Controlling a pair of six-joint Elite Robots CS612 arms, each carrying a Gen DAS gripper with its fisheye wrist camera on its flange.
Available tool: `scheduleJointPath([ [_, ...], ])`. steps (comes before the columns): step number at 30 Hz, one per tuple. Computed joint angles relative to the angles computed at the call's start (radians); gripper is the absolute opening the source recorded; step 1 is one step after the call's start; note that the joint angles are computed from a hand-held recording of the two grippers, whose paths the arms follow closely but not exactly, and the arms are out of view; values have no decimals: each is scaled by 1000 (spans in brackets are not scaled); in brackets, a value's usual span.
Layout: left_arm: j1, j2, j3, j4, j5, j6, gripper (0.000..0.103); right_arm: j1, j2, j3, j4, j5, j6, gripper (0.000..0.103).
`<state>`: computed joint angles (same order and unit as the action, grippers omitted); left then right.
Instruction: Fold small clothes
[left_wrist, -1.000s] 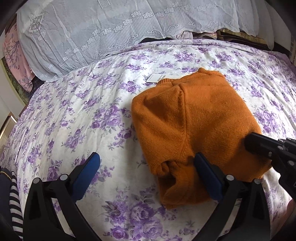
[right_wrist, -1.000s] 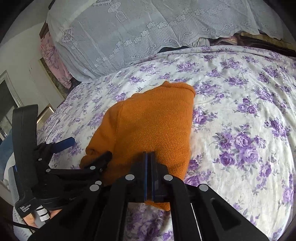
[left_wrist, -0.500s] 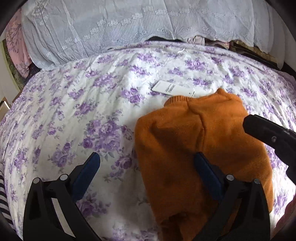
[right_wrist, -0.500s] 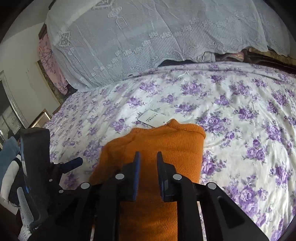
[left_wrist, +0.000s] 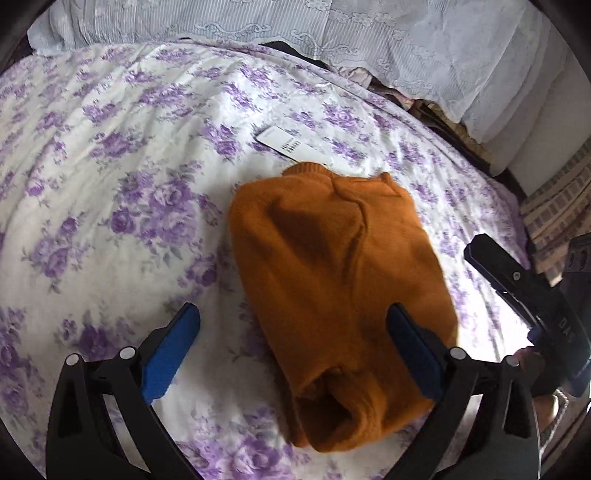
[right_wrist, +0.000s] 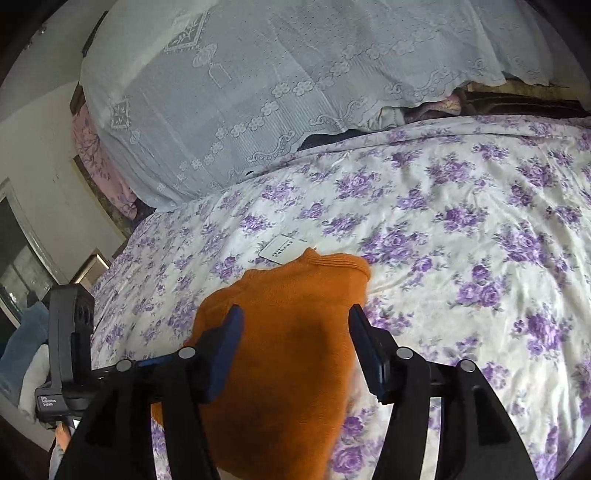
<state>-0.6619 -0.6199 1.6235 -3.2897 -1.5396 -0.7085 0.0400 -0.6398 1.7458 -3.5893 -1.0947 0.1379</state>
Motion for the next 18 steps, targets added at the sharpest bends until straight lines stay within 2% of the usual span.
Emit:
scheduleJointPath([
  [2,9,13,-15,0,-91,-1,98,-16,-3,16,19,27,15,63],
  [3,8,17,-23,21,-106,3,98,-23,-1,22,28,35,25,64],
  [6,-8,17,-35,81,-67,23,99,-42,11,24,85,81,60,66],
  [11,-2,37,-55,44,-106,-58,99,-54,47,-19,165,218,129,66],
  [15,-14,51,-84,43,-71,-71,99,-38,70,-62,201,246,142,65],
  [18,-17,56,-89,38,-54,-73,99,-29,83,-78,186,231,152,60],
])
